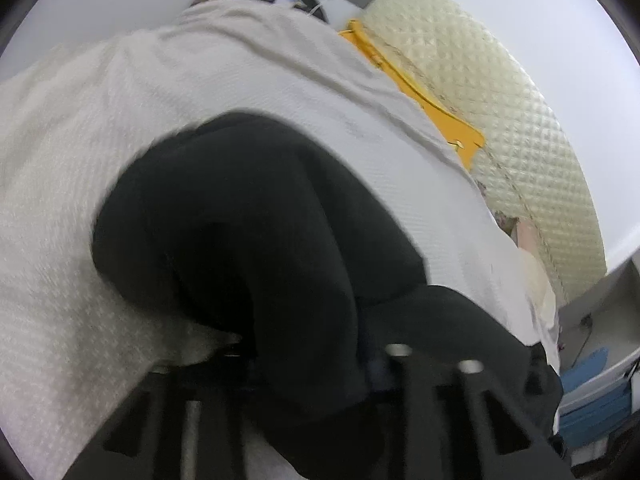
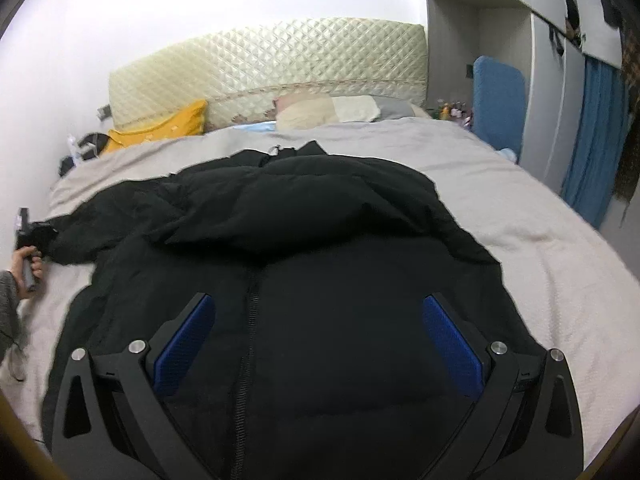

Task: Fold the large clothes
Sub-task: 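Grasp the other sleeve cuff with the left gripper and lift it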

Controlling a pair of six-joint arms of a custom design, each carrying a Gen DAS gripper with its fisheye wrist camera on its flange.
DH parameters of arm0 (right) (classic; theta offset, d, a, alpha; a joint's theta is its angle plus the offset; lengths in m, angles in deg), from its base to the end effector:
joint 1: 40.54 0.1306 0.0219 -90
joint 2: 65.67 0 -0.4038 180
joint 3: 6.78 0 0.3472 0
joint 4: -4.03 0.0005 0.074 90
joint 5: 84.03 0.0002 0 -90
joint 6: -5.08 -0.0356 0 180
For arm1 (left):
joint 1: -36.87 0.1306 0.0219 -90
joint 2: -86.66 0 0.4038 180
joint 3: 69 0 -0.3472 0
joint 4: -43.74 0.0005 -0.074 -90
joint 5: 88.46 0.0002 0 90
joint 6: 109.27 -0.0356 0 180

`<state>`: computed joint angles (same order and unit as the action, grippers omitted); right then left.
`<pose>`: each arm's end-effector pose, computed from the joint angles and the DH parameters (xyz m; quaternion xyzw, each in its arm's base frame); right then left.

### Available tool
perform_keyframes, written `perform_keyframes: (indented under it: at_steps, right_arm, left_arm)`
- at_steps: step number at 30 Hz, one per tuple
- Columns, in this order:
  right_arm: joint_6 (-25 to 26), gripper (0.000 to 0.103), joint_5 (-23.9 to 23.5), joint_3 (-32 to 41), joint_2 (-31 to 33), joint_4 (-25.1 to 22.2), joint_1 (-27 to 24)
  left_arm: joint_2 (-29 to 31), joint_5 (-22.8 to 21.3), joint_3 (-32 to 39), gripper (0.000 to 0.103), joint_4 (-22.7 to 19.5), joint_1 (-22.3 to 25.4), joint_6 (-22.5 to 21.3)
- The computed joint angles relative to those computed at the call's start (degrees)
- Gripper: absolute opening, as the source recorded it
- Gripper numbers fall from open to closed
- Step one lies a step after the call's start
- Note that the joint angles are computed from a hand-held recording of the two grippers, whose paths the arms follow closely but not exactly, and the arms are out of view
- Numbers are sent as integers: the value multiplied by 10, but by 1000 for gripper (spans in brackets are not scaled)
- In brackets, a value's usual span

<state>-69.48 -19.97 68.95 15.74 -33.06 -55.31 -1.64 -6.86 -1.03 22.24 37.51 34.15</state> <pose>0.3759 -0.0835 0.4234 -0.0951 0.8923 0.0968 0.4305 0.4284 0.0095 0.3168 -0.4439 0.8088 -0.1082 0.3703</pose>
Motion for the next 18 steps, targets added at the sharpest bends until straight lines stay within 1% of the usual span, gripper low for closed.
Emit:
perform_keyframes:
  at_steps: [1,3,4,5,6,8,9,10,13,15,18]
  right_arm:
    - [6,103,-12,3,0,-2,-5]
    - [14,103,-24,8,0,-12,-10]
    - [14,103,-29,11,0,-16,-13]
    - [15,103,-40,14,0,-23,-17]
    - [20,103,-49,14,-3,-26,-21]
    - [33,103,-54,10,-10,-24,-25]
    - [44,103,-55,9,-13,-25,-28]
    - [50,103,-56,8,-16,-26,-31]
    - [60,103,-84,9,-18,-36,-50]
    - [60,103,-97,17,-15,-45,-58]
    - [68,103,-116,26,-15,-49,-71]
  left_arm:
    - [-3,-22,13,17,-21,-10,-12]
    - [-8,-67,42,14,-65,-33,-26]
    - [-13,-93,58,12,-90,-47,-25]
    - [-16,-109,71,11,-104,-56,-20]
    - [-22,-122,78,11,-114,-64,-16]
    - [-33,-159,107,10,-153,-86,-15]
    - [-36,-181,132,10,-177,-103,-22]
    - [-37,-197,147,10,-192,-114,-27]
    - [-41,-250,203,9,-246,-151,-37]
    - [-33,-281,247,9,-272,-174,-39]
    - [-10,-333,325,9,-330,-215,-44]
